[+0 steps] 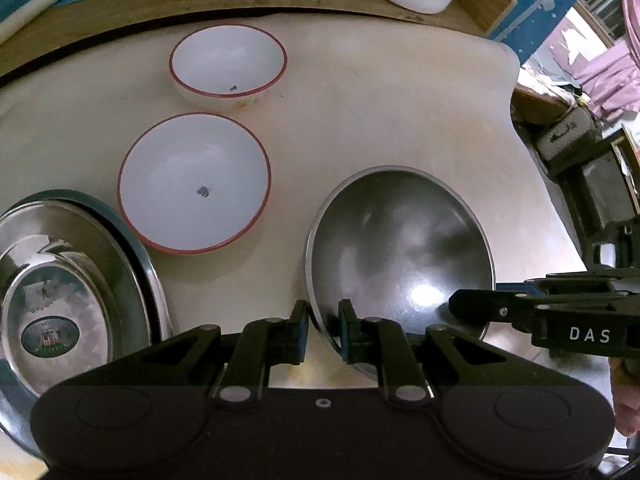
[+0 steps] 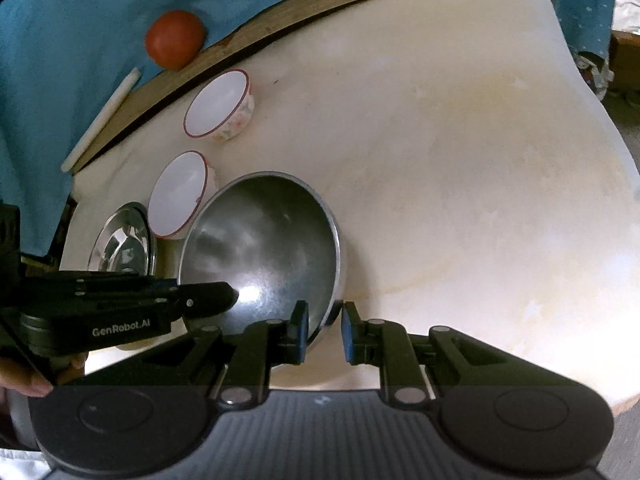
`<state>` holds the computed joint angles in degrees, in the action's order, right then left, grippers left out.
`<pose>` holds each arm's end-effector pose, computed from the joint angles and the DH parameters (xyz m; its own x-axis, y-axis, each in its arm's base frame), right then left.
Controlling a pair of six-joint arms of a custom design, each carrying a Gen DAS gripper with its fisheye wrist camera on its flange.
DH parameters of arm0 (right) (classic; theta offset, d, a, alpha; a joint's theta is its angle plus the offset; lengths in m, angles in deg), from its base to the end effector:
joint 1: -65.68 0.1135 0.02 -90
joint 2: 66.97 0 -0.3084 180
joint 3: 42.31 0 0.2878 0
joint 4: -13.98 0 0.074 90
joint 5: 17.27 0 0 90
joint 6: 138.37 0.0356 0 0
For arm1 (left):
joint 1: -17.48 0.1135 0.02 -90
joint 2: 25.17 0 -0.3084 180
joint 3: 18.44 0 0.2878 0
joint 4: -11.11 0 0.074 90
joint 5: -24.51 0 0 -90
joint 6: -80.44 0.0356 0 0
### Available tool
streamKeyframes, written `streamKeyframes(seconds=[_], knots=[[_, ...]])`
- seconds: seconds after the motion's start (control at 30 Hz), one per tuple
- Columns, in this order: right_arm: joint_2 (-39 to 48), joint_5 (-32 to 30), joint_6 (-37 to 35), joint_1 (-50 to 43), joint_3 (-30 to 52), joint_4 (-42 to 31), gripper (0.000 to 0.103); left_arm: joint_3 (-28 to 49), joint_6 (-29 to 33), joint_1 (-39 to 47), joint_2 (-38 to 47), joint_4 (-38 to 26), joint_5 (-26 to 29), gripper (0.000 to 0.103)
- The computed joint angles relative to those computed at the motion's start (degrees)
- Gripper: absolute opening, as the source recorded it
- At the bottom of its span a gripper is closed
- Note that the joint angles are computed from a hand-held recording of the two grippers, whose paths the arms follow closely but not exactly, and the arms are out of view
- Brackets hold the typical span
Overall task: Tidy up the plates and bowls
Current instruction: 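Lower the steel bowl beside the plate stack and open both grippers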
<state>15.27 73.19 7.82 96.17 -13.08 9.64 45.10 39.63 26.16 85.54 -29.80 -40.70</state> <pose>0.1817 0.1066 0.0969 -0.8222 0.4801 -0.3058 0.3226 0.8357 0.4445 0.3268 0.0348 0.0846 -0.7389 0.5823 -0.3391 0.6673 0.7021 -0.2485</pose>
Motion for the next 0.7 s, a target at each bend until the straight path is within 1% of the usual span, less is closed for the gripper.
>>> streamKeyframes(seconds=[0.03,0.07,0.13,0.23,0.27,0.3,0.33,0.4,0.47,0.53,0.6,0.63,0.67,0.7], knots=[[0.0,-0.6,-0.9,-0.5,-0.1,0.3,0.021,-0.3,-0.6,0.0,-0.1,0.4,0.0,0.017],[0.0,-1.1,-1.7,-0.9,-0.2,0.5,0.021,-0.5,-0.4,0.6,-0.6,-0.1,-0.1,0.018],[-0.1,-2.4,-3.6,-2.1,-0.6,1.1,0.021,-1.2,-1.5,0.4,-1.3,0.9,-0.7,0.021],[-0.2,-3.7,-4.8,-2.9,-1.1,2.0,0.025,-1.8,-2.2,0.6,-2.1,1.7,-1.0,0.023],[-0.4,-3.9,-5.2,-3.2,-1.1,1.8,0.028,-1.9,-2.4,0.6,-2.3,1.9,-1.1,0.029],[-0.6,-3.9,-5.5,-3.4,-1.1,1.5,0.03,-2.3,-2.6,0.7,-3.0,2.0,-1.3,0.037],[-0.7,-3.8,-5.7,-3.4,-1.1,1.3,0.032,-2.5,-2.5,0.9,-3.6,2.2,-1.5,0.042],[-1.6,-3.4,-6.2,-3.5,-1.2,0.6,0.034,-3.4,-1.6,1.0,-5.3,2.8,-2.2,0.062],[-2.4,-2.7,-6.1,-3.3,-1.3,0.0,0.045,-4.0,0.9,1.6,-7.2,2.7,-2.4,0.07],[-3.7,-1.5,-5.7,-2.9,-1.4,-1.1,0.049,-3.3,3.5,2.4,-8.4,0.4,-1.7,0.074],[-5.1,-0.2,-5.6,-2.7,-1.3,-2.7,0.055,-2.4,5.1,2.9,-9.1,-1.5,-0.8,0.081],[-6.2,0.7,-5.5,-2.5,-1.3,-3.8,0.06,-1.8,6.0,3.3,-9.4,-2.5,-0.3,0.083],[-7.1,1.3,-5.8,-2.6,-1.3,-4.6,0.064,-1.3,6.6,3.6,-9.7,-3.2,0.1,0.086],[-7.9,2.2,-5.8,-2.4,-1.2,-5.5,0.066,-0.7,7.2,3.9,-9.7,-3.8,0.4,0.091]])
